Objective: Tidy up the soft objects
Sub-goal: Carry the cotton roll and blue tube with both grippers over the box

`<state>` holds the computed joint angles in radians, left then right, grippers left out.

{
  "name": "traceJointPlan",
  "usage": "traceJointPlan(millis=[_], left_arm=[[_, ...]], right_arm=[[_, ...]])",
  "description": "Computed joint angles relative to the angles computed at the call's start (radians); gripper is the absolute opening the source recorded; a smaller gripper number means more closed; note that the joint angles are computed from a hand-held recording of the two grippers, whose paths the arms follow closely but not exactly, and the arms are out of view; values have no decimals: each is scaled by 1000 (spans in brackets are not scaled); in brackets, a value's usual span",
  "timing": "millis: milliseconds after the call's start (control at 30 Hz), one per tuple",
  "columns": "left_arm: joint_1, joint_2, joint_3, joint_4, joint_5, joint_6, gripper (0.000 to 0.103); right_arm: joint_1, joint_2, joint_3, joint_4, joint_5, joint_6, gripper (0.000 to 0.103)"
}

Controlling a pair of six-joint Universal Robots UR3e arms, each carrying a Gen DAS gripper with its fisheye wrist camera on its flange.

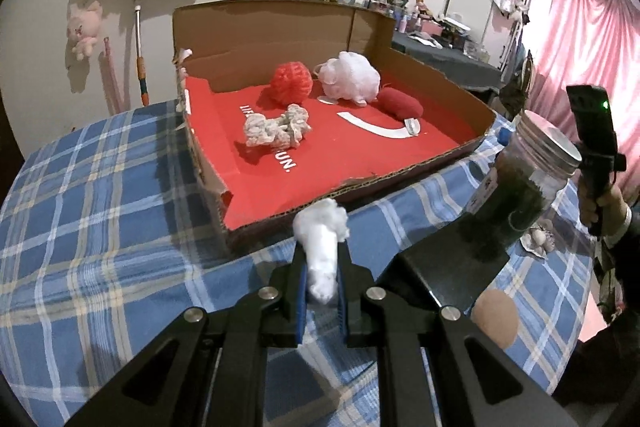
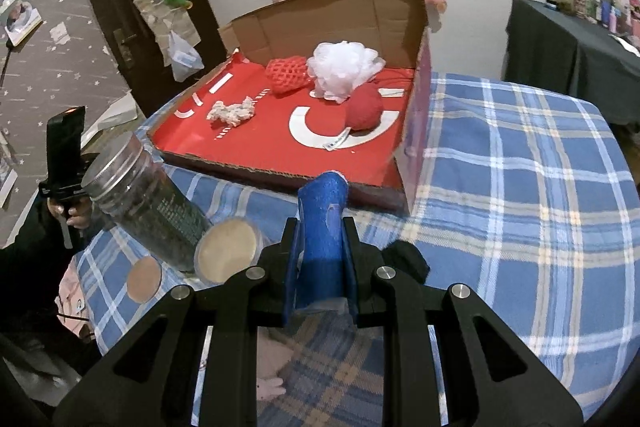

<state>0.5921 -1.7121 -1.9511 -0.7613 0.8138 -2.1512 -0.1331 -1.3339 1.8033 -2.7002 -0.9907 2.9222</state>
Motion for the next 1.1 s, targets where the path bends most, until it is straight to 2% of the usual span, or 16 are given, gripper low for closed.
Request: traceJointPlan(millis=[200,667,900,1100], left_arm=[[-33,-33,57,-31,4,15,12],[-105,-112,205,-83,13,-9,12],[-179,-193,322,-65,51,-105,12],[-285,-306,503,-78,178,-244,13]], right_arm=[[4,45,-74,53,30,-12,19],[40,154,-289,198,26,-45,19],[100,269,-507,301,-71,-5,19],[172,431,-816,478,-228,27,19]])
